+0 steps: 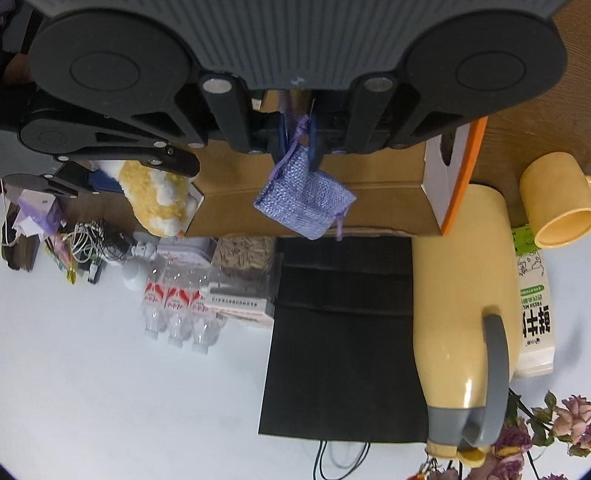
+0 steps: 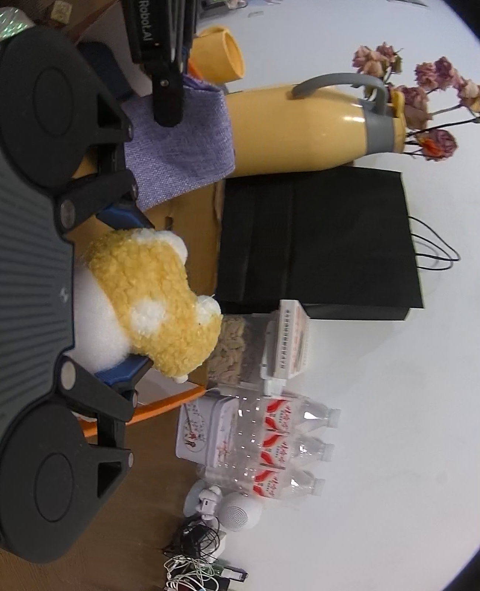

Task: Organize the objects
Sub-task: 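Lower the purple pouch into the box with the left tool while the right tool releases the hamster inside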

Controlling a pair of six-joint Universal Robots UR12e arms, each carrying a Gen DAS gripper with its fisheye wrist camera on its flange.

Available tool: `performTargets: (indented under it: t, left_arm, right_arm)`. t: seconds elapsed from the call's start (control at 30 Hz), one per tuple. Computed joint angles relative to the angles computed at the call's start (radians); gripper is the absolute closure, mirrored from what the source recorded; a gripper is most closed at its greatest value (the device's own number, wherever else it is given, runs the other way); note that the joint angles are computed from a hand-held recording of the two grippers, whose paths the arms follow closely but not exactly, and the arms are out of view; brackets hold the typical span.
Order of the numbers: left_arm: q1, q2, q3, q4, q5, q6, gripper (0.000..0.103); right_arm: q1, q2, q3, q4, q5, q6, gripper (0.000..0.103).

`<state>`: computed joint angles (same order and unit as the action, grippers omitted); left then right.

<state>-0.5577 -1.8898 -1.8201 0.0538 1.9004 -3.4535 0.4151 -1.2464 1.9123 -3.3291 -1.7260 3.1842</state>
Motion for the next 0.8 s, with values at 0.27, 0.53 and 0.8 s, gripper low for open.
performTargets:
  t: [0.27,0.53,0.8]
  left_arm:
    - [-0.015,-0.016,0.004,0.046,0.128,-0.015,0.0]
    - [-0.01,-0.012,0.01,-0.01,0.13,-0.039,0.0]
    - [-0.017,-0.009,0.009,-0.005,0.147,-0.037,0.0]
  right_arm:
    - [0.009,-0.002,0.009,-0.003,-0.023,0.012,0.0]
    - [0.008,-0.005,0.01,-0.008,-0.019,0.016,0.0]
    - [0.012,-0.01,0.016,-0.025,-0.017,0.007,0.0]
